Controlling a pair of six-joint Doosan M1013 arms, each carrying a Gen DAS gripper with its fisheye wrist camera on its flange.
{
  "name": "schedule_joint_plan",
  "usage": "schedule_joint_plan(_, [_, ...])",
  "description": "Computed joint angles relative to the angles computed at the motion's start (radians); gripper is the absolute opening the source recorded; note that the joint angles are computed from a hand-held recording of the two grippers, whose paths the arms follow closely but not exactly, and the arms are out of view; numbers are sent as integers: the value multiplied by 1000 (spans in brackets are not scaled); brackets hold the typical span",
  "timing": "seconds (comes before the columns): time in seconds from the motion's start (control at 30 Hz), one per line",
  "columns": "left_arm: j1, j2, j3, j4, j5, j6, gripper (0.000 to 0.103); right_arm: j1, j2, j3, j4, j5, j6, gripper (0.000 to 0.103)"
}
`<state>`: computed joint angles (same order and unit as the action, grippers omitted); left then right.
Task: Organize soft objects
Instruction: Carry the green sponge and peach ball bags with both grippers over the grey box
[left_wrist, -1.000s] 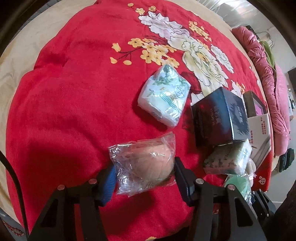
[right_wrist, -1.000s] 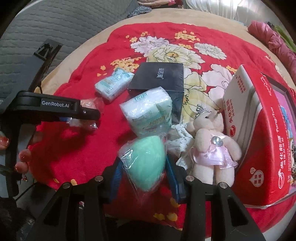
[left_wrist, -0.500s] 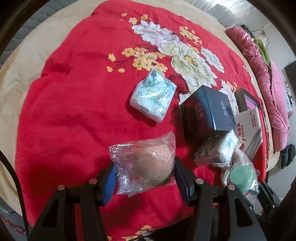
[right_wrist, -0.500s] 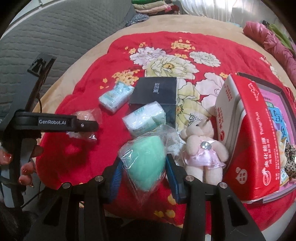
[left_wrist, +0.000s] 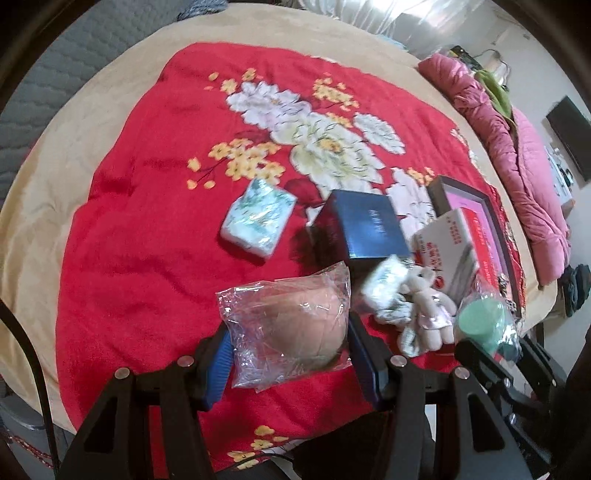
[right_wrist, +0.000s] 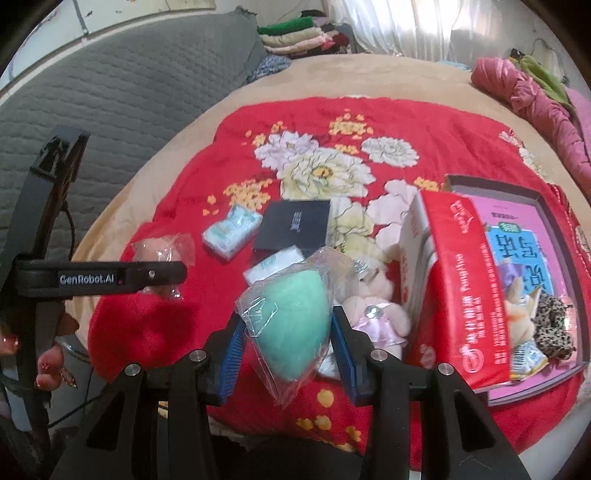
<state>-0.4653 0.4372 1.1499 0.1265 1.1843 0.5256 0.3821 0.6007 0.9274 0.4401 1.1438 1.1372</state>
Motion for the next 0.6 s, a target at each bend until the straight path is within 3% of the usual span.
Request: schedule_joint_plan(0.6, [-66,60,-180,91,65,52,57,-51,-34,-12,18,-63,8,46])
